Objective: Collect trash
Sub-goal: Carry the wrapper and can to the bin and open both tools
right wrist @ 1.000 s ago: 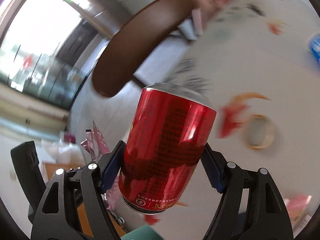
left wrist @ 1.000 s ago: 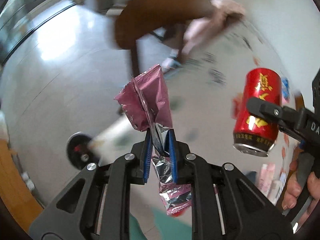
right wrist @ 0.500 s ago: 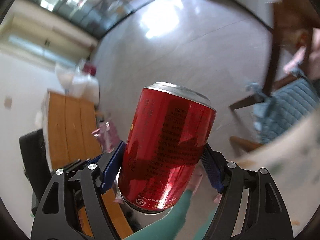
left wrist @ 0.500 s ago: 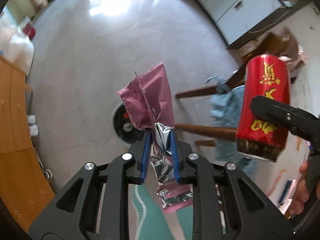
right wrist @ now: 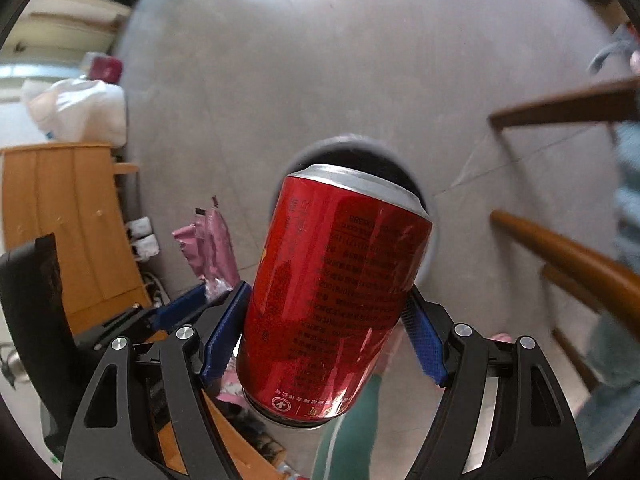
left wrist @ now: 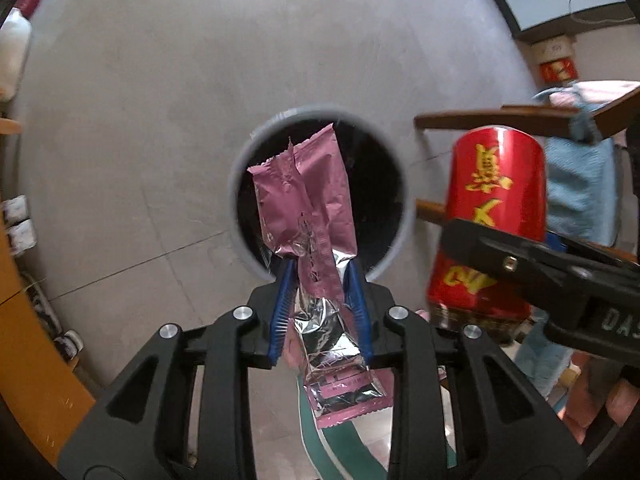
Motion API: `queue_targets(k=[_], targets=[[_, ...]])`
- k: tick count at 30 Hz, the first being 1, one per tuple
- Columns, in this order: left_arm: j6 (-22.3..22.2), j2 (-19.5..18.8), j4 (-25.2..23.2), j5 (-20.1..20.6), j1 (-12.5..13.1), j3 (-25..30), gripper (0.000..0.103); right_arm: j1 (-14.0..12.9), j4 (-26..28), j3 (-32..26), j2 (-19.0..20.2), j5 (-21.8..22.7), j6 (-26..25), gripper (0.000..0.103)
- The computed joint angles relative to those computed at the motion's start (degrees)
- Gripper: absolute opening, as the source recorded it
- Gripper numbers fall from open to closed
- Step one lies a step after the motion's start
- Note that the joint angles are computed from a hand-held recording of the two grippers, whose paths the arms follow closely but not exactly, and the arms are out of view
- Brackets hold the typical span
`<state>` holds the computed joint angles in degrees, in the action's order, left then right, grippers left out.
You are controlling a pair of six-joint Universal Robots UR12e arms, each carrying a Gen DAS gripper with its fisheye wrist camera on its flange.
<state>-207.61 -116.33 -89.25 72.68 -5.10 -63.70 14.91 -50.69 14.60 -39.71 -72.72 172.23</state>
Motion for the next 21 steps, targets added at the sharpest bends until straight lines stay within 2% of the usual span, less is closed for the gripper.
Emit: queue_targets(k=[1, 3, 5, 6, 7, 8, 10, 12, 14, 17, 19, 21], targets=[[0.26, -0.09, 0.41, -0.21, 0.05, -1.04, 0.025, 0.19, -3.18, 5.63, -1.76, -1.42, 0.32, 0.074], [0.15, -0.62, 3.79, -1.94, 0.17, -4.36, 0.026, 0.36, -7.15, 12.47, -3.5, -2.87, 0.95, 0.074], [0.5, -1.25, 4.7, -1.36, -0.12, -5.61, 0.034, 0.55, -9.54, 17.07, -4.36, -3.77, 1.77, 0.075], [0.23, -1.35, 5.41, -0.92, -0.25, -6.27, 0.049, 0.64, -10.13, 18.49, -4.72, -4.12, 1.99, 0.076], [0.0, -1.38, 5.56, -0.63, -0.25, -6.74, 0.058, 0.72, -10.55, 19.4, -4.83, -4.49, 2.03, 0.076], [-0.36, -1.4, 6.27, -0.67, -0.26, -7.33, 0.058, 0.62, -10.61, 19.92, -4.83, -4.95, 1.9, 0.076], [-0.71, -1.9, 5.07, 0.24, -0.47, -6.73, 0.063, 0.53, -9.33, 19.57, -4.46, -5.4, 2.11, 0.078], [-1.13, -1.73, 4.95, 0.38, -0.72, -6.7, 0.066, 0.21, -8.93, 18.41, -4.17, -5.13, 2.11, 0.085], [-0.95, -1.83, 4.47, 1.49, -1.12, -5.77, 0.072, 0.05, -8.58, 16.54, -3.84, -4.62, 2.04, 0.088], [-1.51, -1.75, 4.17, 3.69, -1.37, -3.78, 0.078, -0.29, -7.79, 13.23, -2.65, -3.86, 2.22, 0.088], [-2.71, -1.19, 4.93, 3.89, -1.04, -3.63, 0.085, -0.51, -7.28, 10.11, -1.81, -2.95, 2.76, 0.088], [-4.1, -0.89, 6.21, 3.68, -0.63, -3.51, 0.088, -0.71, -6.19, 6.63, -0.7, -1.86, 3.18, 0.088]])
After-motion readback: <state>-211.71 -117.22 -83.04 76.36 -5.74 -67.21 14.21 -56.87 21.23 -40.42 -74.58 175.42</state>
